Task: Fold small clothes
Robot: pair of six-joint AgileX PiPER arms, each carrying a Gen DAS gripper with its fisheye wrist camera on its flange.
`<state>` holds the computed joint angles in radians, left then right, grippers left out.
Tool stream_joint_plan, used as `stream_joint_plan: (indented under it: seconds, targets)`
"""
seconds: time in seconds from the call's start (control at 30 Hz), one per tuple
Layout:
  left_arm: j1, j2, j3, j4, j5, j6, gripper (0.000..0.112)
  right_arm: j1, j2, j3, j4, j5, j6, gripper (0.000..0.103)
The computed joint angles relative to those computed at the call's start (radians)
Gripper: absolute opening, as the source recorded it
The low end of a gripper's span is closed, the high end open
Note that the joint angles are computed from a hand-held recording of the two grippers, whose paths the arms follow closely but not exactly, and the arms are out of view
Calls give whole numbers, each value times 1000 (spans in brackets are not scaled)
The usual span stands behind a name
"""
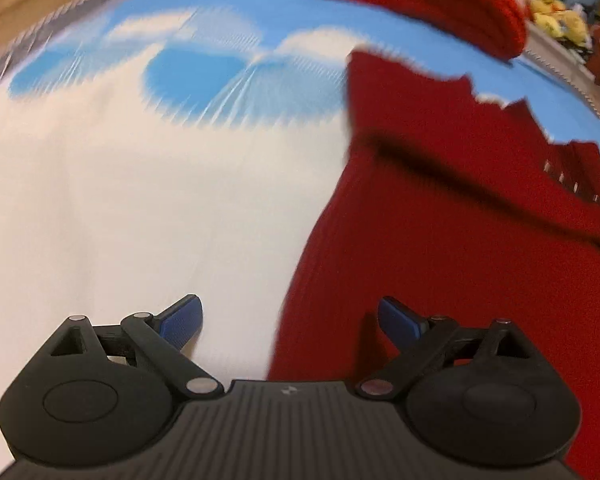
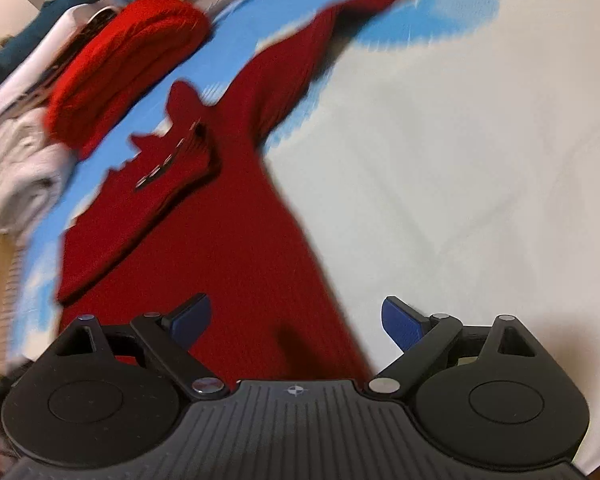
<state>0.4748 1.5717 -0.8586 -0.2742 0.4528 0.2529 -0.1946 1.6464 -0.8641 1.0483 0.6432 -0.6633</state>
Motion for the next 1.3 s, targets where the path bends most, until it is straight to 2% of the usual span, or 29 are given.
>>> stream_joint_plan:
  seconds: [0.03,0.07,0.1,0.2,0.3,0.33,0.37,0.4,0.43,0.47,0.5,0.53,0.6,0.67,0.8,0.9,1.0,1.07,1.1,1.13,1.17,1.2,1.23,1.27,1.3]
  targets:
    - [31,-22,36,-36,27,51,97,-28,6,10,16,38,-34,93]
    - [46,-56,79,-64,17,104,98,-49,6,24,16,58,-67,93]
    - [52,-94,117,-59,10,127,101,-55,-3,39,0,54,-84,93]
    - [91,-185,202,-120,70,231,102,-62,-48,112,0,27,-215,93]
    - [45,-298,295,-31,79,203,100,-56,-119,209,27,16,-365,93]
    - [34,-345,328,-21,74,198,89,-41,-147,243,41,-3,-402,93]
    - [39,-396,354,-51,87,232,65,-27,-174,276,55,-23,-445,93]
    - [42,-436,363,-70,117,241,50,-8,-198,305,65,-54,-475,92]
    - [35,-475,374,-51,124,210,28,19,-229,335,69,-94,-486,84]
    - [11,-501,382,-2,122,147,23,49,-263,364,66,-141,-488,77]
    - [4,-519,384,18,130,125,22,72,-288,385,55,-182,-470,46]
    - [-13,-544,389,54,137,87,20,58,-297,393,54,-185,-466,14]
    - [-51,-588,393,138,163,0,10,-10,-295,403,108,-120,-451,14]
    - [-48,-644,396,153,211,5,10,-51,-330,421,91,-92,-440,13]
    - [84,-742,402,61,347,220,10,-94,-410,441,-22,-44,-363,12]
    - [198,-809,428,5,418,395,10,-161,-468,460,-102,46,-335,12]
    - [308,-859,454,-31,476,531,10,-165,-520,472,-155,91,-296,12]
    - [308,-871,452,-21,484,536,13,-135,-518,456,-207,80,-201,16]
    - [301,-870,443,-17,486,528,13,-112,-512,441,-231,61,-136,23]
    - [284,-870,434,-6,484,506,19,-128,-502,419,-228,67,-111,41]
    - [257,-855,413,5,478,470,37,-166,-500,398,-184,87,-126,53]
    - [252,-843,389,-7,479,451,48,-209,-503,392,-117,103,-179,71]
    - [261,-835,367,-40,476,451,67,-245,-502,377,-43,114,-234,76]
    - [259,-829,342,-75,461,441,81,-265,-486,344,14,117,-268,77]
    - [233,-824,324,-84,439,406,85,-278,-458,305,47,120,-283,80]
